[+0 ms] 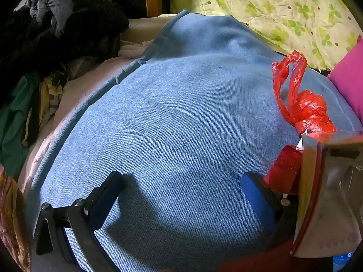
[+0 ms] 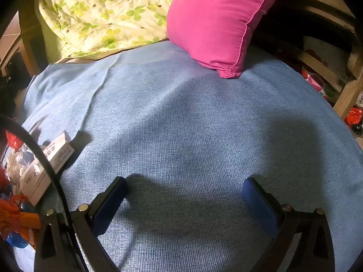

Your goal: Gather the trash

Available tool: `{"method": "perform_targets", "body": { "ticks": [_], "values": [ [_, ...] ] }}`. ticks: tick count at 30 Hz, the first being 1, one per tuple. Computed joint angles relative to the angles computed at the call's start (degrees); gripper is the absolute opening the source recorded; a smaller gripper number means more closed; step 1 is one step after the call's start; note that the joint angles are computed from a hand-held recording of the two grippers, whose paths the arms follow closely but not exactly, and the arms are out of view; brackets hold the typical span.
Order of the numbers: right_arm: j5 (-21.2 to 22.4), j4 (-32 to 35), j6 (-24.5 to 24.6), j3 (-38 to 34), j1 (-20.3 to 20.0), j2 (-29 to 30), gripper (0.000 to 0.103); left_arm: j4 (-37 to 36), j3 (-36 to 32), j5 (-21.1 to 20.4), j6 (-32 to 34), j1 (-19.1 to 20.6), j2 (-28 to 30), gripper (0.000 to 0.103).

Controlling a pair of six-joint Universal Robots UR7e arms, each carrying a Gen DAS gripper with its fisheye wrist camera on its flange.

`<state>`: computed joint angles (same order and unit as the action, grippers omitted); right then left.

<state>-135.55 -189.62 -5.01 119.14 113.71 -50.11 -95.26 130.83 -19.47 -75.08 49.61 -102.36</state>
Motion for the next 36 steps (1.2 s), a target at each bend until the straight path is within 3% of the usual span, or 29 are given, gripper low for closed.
{"method": "perform_targets", "body": {
  "ticks": [36],
  "values": [
    [-0.5, 1.5, 0.4, -0.4, 0.3, -0.3, 0.103, 0.1, 0.2, -0.1, 0.0, -0.2, -0.2, 0.103]
  ]
}}
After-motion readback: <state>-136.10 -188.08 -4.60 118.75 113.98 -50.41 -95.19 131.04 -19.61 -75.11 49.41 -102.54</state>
